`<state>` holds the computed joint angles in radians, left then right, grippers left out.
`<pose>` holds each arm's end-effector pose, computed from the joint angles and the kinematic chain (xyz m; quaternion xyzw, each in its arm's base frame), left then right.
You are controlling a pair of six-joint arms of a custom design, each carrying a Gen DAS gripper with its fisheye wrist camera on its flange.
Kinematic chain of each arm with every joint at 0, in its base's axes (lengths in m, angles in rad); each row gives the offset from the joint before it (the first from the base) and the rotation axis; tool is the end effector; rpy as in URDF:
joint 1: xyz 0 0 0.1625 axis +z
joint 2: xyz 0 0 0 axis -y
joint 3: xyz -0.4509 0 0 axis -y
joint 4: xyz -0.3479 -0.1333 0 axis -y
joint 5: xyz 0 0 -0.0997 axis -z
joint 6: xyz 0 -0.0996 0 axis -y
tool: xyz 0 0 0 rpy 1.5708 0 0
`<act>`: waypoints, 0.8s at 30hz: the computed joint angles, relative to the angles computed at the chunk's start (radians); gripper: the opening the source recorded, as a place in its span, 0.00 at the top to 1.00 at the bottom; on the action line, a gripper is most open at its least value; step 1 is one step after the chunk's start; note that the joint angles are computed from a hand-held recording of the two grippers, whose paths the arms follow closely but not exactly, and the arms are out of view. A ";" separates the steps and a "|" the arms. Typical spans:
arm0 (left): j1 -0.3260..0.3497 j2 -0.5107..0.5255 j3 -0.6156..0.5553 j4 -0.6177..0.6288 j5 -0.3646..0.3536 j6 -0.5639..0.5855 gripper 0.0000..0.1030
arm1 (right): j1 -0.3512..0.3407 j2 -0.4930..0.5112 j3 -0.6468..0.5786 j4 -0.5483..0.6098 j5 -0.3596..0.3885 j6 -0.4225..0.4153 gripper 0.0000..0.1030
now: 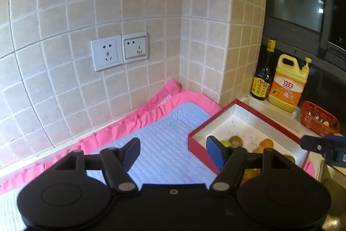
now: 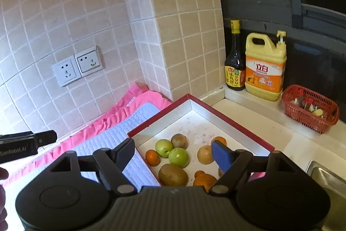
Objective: Organize fruits
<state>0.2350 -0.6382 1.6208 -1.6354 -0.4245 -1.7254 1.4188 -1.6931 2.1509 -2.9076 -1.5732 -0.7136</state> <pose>-0.5150 -0.3537 0.0376 0.0899 0.7855 -0.4708 0.3915 0.0714 -0.4129 0.4695 0.2503 -0.8697 0.3858 0.1794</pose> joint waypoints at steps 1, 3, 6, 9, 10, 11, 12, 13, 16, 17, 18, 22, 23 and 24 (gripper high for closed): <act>-0.005 -0.004 0.009 -0.011 -0.005 0.000 0.22 | 0.007 -0.004 0.010 -0.014 -0.009 -0.007 0.23; -0.017 -0.007 0.018 -0.009 -0.015 -0.013 0.22 | 0.017 -0.009 0.023 -0.030 -0.020 -0.015 0.23; -0.031 -0.002 0.009 0.048 -0.026 -0.055 0.22 | 0.030 -0.014 0.038 -0.040 -0.032 -0.012 0.23; -0.046 -0.001 0.006 0.078 -0.035 -0.072 0.22 | 0.041 -0.020 0.050 -0.043 -0.043 -0.009 0.22; -0.051 -0.002 0.010 0.078 -0.034 -0.072 0.22 | 0.046 -0.020 0.056 -0.050 -0.051 -0.009 0.23; -0.055 -0.003 0.015 0.074 -0.033 -0.066 0.22 | 0.050 -0.020 0.061 -0.057 -0.059 -0.008 0.22; -0.058 -0.004 0.018 0.073 -0.031 -0.066 0.21 | 0.053 -0.019 0.065 -0.062 -0.065 -0.009 0.22; -0.060 -0.003 0.018 0.080 -0.034 -0.066 0.21 | 0.057 -0.019 0.071 -0.070 -0.073 -0.008 0.22; -0.064 -0.006 0.032 0.072 -0.037 -0.060 0.21 | 0.065 -0.019 0.084 -0.083 -0.092 -0.009 0.22; -0.063 -0.009 0.042 0.054 -0.039 -0.052 0.21 | 0.066 -0.019 0.088 -0.089 -0.096 -0.010 0.22; -0.062 -0.010 0.049 0.047 -0.042 -0.058 0.21 | 0.066 -0.018 0.093 -0.101 -0.102 -0.010 0.22; -0.053 -0.017 0.091 -0.034 -0.068 -0.028 0.21 | 0.069 -0.012 0.112 -0.133 -0.135 -0.008 0.22; -0.050 -0.017 0.098 -0.047 -0.074 -0.024 0.21 | 0.069 -0.011 0.115 -0.135 -0.141 -0.008 0.22; -0.048 -0.018 0.103 -0.051 -0.079 -0.024 0.21 | 0.070 -0.007 0.120 -0.142 -0.152 -0.006 0.22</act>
